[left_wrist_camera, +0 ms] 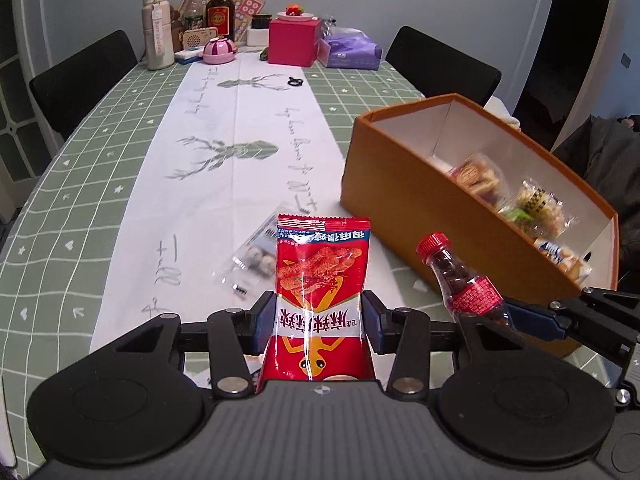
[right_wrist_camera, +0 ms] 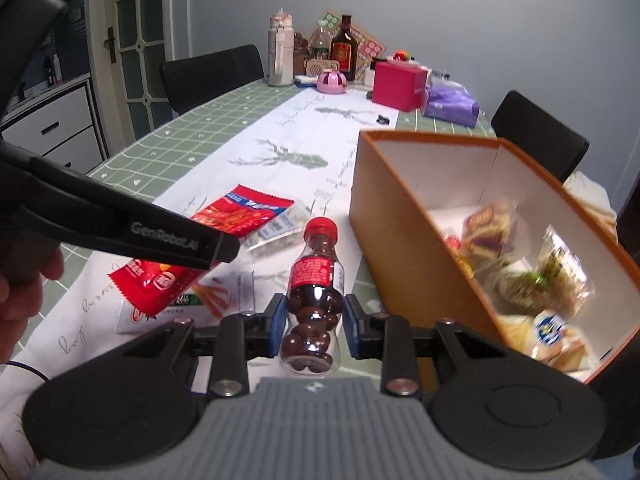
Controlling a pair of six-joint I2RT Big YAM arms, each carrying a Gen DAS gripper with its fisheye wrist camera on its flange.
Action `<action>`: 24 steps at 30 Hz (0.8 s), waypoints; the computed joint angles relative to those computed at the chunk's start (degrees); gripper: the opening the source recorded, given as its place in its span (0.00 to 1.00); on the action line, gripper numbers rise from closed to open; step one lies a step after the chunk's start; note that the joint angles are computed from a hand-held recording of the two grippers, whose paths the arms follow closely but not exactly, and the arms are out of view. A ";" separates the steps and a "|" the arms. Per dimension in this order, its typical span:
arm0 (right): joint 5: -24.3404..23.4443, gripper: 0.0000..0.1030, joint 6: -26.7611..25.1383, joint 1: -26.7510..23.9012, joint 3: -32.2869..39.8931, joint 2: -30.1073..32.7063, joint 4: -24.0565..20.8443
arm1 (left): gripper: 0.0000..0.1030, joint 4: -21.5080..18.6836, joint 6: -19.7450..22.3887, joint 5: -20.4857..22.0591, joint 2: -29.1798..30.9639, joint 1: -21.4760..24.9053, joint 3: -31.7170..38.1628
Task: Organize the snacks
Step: 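Lift the red bag and cola bottle and carry them over the box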
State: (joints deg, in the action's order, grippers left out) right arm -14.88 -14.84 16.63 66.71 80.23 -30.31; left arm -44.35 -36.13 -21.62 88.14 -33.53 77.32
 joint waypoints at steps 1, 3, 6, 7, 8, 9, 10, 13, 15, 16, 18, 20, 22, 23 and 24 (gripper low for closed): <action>-0.29 0.28 -0.46 -0.42 0.60 -0.04 -0.42 | 0.50 -0.48 -0.06 0.33 0.44 0.07 1.05; -1.01 0.28 -1.44 -1.53 2.40 0.14 -2.25 | 0.50 -1.75 0.02 1.53 1.58 0.26 3.61; -2.15 0.28 -2.42 -3.15 6.10 1.13 -5.74 | 0.50 -3.81 1.04 2.98 3.65 0.31 7.96; -2.53 0.28 -2.85 -3.82 7.26 1.44 -6.71 | 0.50 -4.39 1.26 3.86 4.31 0.40 9.40; -2.71 0.28 -3.16 -4.32 8.26 1.75 -7.44 | 0.50 -5.00 1.37 5.02 5.01 0.57 10.87; -2.80 0.28 -3.40 -4.88 9.56 2.28 -8.28 | 0.50 -5.76 1.33 6.40 5.83 0.78 12.48; -2.84 0.28 -3.55 -5.37 10.78 2.79 -9.05 | 0.50 -6.67 1.15 7.73 6.79 0.99 14.35; -2.51 0.28 -4.17 -6.69 14.27 4.38 -11.23 | 0.50 -9.84 2.72 8.49 9.79 1.01 19.97; -2.22 0.28 -4.70 -7.37 16.43 5.59 -12.67 | 0.50 -12.73 4.55 8.98 12.30 0.92 24.43; -1.97 0.28 -5.06 -7.69 17.46 6.21 -13.37 | 0.50 -14.31 5.52 9.40 13.62 0.89 26.80; -1.35 0.28 -5.97 -8.21 19.21 7.31 -14.64 | 0.50 -17.77 7.80 9.80 16.45 0.67 31.72; -1.42 0.28 -6.64 -8.88 21.28 8.69 -16.67 | 0.50 -21.73 10.30 9.89 19.70 0.38 37.10; -2.10 0.28 -6.98 -9.75 24.26 10.81 -20.21 | 0.50 -26.34 12.81 10.92 23.30 0.30 42.87; -2.35 0.28 -7.21 -10.11 25.67 11.84 -22.01 | 0.50 -28.78 14.03 11.71 25.10 0.37 45.74; -2.44 0.28 -7.31 -10.45 27.17 13.01 -23.81 | 0.50 -30.97 14.95 12.29 26.82 0.40 48.45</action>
State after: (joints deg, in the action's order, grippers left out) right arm -17.32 -22.15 6.18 93.88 93.24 -54.12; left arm -75.32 -21.18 -9.33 114.96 -33.13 125.77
